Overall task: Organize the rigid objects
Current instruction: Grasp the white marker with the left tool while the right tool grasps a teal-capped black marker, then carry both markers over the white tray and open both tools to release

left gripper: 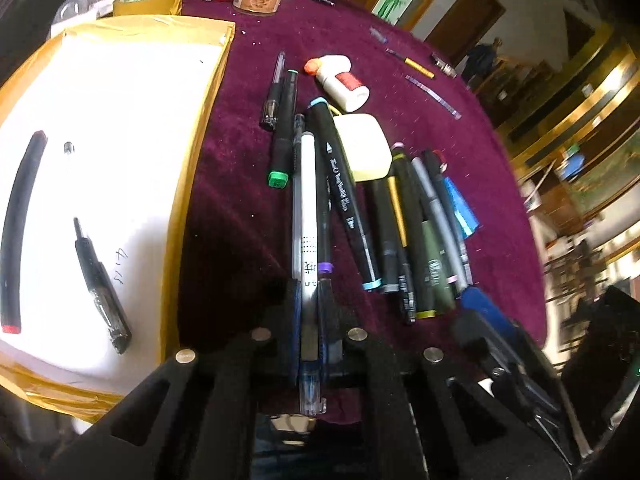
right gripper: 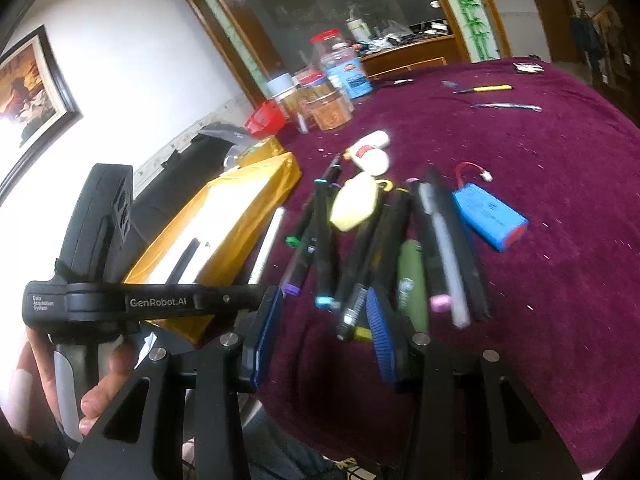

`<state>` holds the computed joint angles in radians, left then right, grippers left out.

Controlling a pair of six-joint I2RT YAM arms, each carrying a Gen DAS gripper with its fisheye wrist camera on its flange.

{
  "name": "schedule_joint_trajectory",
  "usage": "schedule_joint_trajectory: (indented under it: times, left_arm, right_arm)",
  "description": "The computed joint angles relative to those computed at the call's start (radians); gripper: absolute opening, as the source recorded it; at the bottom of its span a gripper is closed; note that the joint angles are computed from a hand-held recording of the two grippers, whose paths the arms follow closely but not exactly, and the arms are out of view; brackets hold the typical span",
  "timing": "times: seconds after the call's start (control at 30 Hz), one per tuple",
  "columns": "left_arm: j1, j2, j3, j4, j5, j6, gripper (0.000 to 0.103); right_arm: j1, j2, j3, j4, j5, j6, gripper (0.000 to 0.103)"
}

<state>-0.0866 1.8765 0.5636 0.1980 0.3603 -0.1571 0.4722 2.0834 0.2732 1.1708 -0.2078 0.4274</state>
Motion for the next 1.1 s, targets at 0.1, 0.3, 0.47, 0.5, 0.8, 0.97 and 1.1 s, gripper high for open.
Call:
schedule_joint_trajectory:
  times: [0.1,0.3,0.47,0.5,0.8,0.97,1.1]
  left_arm:
    - [0.040,-0.002,-0.030,0.071,0.095,-0.016,0.005]
    - [0.104,-0.004,-0.051,0.135,0.238,-0.026,0.005]
    - [0.153,-0.008,-0.083,0.172,0.327,0.002,0.005]
    - [0.158,-0.006,-0.078,0.161,0.342,0.013,0.005]
    - [0.187,-0.029,-0.081,0.145,0.363,0.036,0.005]
    - [0.244,-0.137,-0.130,0.137,0.345,0.050,0.005]
    - [0.306,-0.236,-0.133,0.075,0.291,0.066,0.005]
  right_arm:
    - [0.010,-0.006,0.050,-0.066,-0.018,-0.016,0.038]
    - [-0.013,0.004,0.291,-0.374,-0.052,-0.041,0.034]
    - [0.008,0.083,0.503,-0.610,0.006,-0.059,0.033]
    - [0.011,0.105,0.542,-0.654,-0.002,-0.059,0.030]
    - [0.029,0.098,0.488,-0.555,0.001,-0.008,0.014]
    - [0.058,-0.014,0.362,-0.420,-0.008,0.021,0.014]
    - [0.126,-0.085,0.328,-0.408,0.009,0.024,0.014]
